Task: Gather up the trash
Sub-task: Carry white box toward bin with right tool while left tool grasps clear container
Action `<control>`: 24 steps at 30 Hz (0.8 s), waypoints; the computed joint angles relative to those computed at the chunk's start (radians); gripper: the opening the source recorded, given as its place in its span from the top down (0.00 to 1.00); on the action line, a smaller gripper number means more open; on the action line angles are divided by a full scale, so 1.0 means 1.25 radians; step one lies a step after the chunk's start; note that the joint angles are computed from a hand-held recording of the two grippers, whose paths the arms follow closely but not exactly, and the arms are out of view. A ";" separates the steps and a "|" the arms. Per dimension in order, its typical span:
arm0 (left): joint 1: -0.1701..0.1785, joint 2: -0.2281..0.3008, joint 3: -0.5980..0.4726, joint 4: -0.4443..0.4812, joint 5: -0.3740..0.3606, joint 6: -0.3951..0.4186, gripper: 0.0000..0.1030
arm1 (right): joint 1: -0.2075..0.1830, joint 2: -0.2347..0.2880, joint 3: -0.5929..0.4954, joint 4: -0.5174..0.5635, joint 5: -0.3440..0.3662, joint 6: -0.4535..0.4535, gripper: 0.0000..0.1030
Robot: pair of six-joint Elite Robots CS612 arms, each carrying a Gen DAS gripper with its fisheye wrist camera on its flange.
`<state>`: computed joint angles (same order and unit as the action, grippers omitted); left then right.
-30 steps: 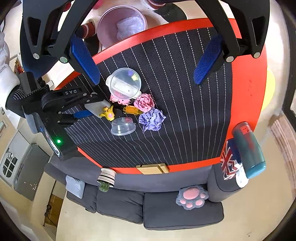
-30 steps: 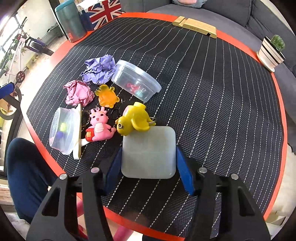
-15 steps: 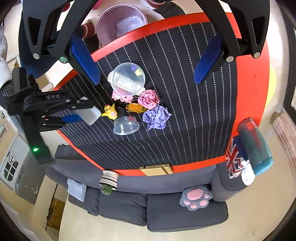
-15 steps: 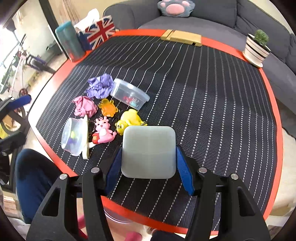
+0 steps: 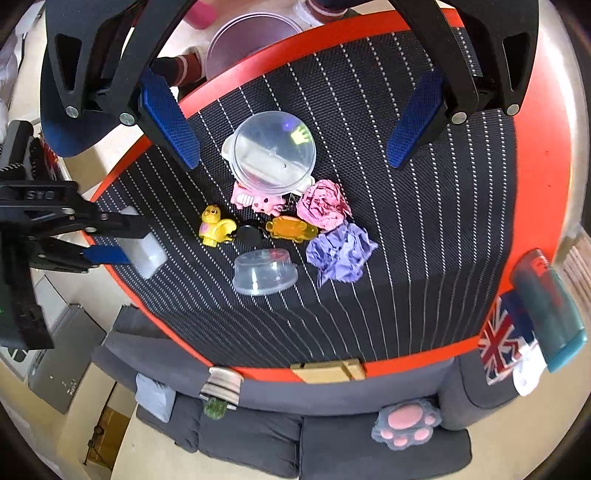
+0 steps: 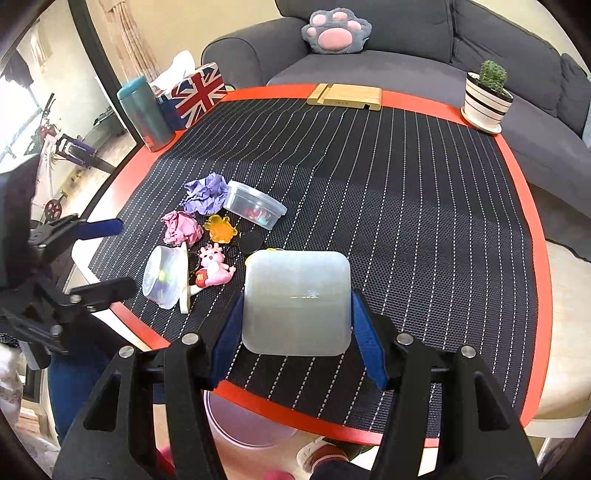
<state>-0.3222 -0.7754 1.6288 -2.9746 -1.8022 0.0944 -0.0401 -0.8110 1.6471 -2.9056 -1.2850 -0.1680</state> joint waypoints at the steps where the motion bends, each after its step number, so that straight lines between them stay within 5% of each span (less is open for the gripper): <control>1: -0.001 0.003 -0.007 0.019 0.002 -0.001 0.06 | -0.001 0.000 0.001 0.000 0.002 0.001 0.44; 10: 0.005 0.021 -0.039 0.098 -0.041 -0.024 0.06 | -0.004 -0.003 0.006 -0.006 0.003 0.004 0.44; 19: 0.012 0.024 -0.042 0.124 -0.087 -0.020 0.43 | -0.003 -0.001 0.004 -0.008 0.007 0.004 0.44; 24: 0.012 0.021 -0.036 0.105 -0.080 -0.015 0.44 | -0.001 -0.001 0.005 -0.016 0.008 0.005 0.44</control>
